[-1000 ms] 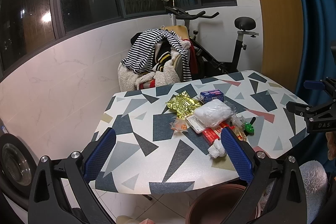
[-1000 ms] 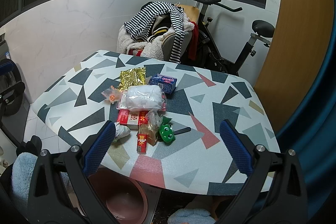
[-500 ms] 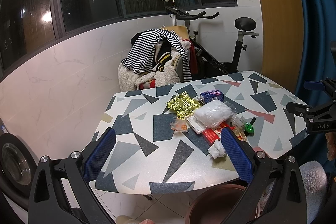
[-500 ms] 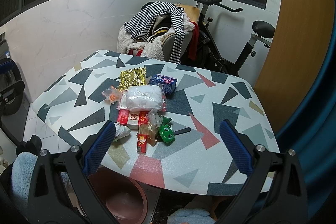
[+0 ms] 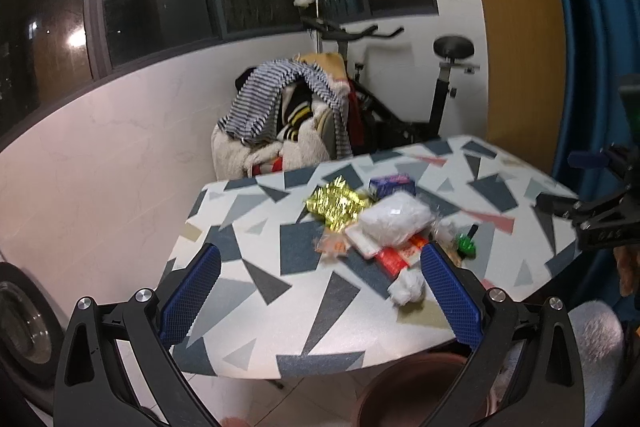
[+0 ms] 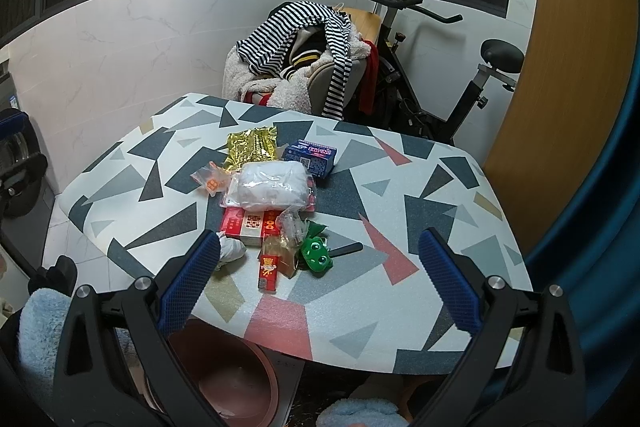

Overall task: Collect trash
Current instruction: 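Grasp the white tissue ball with the left gripper while the right gripper grasps the small clear plastic bag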

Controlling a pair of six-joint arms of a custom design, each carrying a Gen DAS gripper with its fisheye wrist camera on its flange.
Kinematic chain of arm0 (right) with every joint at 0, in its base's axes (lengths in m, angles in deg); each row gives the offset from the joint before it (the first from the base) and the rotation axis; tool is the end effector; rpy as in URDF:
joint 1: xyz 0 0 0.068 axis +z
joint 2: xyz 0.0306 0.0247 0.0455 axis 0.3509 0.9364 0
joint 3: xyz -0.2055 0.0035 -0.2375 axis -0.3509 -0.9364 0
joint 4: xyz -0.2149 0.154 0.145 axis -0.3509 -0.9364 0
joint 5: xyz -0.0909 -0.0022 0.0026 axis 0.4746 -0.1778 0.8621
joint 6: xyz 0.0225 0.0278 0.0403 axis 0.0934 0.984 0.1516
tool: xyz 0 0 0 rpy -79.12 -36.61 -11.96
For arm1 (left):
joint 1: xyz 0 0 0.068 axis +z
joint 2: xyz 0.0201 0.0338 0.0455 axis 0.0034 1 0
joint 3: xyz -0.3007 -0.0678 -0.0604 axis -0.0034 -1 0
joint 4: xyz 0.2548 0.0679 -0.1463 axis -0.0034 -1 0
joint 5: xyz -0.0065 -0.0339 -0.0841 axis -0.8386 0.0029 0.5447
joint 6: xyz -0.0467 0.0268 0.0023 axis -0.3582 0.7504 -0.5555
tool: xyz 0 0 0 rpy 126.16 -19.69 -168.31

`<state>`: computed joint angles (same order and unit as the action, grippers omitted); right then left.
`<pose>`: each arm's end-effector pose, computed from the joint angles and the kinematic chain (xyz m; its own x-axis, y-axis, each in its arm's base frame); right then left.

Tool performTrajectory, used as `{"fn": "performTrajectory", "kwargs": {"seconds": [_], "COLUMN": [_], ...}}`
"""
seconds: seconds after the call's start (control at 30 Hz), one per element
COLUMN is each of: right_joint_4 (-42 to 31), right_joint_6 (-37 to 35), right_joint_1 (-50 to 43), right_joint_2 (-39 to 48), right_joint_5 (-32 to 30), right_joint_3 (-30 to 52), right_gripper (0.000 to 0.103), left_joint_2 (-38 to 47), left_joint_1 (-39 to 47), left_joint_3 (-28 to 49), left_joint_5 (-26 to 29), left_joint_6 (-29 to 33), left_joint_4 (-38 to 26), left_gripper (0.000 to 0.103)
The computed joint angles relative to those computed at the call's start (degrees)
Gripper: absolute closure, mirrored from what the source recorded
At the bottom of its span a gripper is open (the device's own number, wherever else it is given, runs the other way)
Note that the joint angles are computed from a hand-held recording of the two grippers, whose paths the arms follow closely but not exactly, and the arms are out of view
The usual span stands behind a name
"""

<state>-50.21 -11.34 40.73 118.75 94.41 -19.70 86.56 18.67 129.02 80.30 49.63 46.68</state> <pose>0.2629 0.0824 0.3908 -0.5891 -0.0065 -0.8080 0.0771 0.9950 -0.0642 0.3045 0.0819 0.4156 -0.3669 0.3604 -0.8576 0.4074 0.8910 0.2002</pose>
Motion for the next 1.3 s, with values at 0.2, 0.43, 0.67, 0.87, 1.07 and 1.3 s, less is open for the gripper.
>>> {"fn": "performTrajectory", "kwargs": {"seconds": [0.2, 0.43, 0.67, 0.87, 1.07, 1.3], "right_joint_4": [4.48, 9.54, 8.94, 13.16, 17.55, 21.53], "right_joint_6": [-0.56, 0.24, 2.08, 0.28, -1.83, -1.38], "right_joint_1": [-2.33, -5.49, -7.07, -9.25, -10.98, -12.35], "right_joint_2": [-1.51, 0.75, 7.01, 12.50, 20.09, 29.40], "right_joint_5": [-3.91, -9.22, -8.08, -11.32, -16.76, -21.91], "right_joint_3": [-4.79, -9.77, -9.21, -7.51, -4.56, 0.99], "right_gripper": [0.006, 0.006, 0.006, 0.006, 0.026, 0.039], "left_joint_2": [0.84, 2.28, 5.47, 9.69, 13.17, 17.13], "left_joint_1": [-0.75, -1.16, -3.32, -3.29, -1.76, -3.14], "left_joint_3": [-3.07, -5.78, -7.19, -6.02, -4.19, -1.28], "left_joint_5": [-1.90, -1.91, -4.52, -6.12, -3.63, -3.60], "left_joint_6": [1.65, 2.14, 4.25, -1.27, -7.10, -6.73], "left_joint_4": [4.27, 8.01, 7.83, 10.94, 13.58, 9.39], "left_gripper": [0.005, 0.005, 0.005, 0.005, 0.005, 0.005]}}
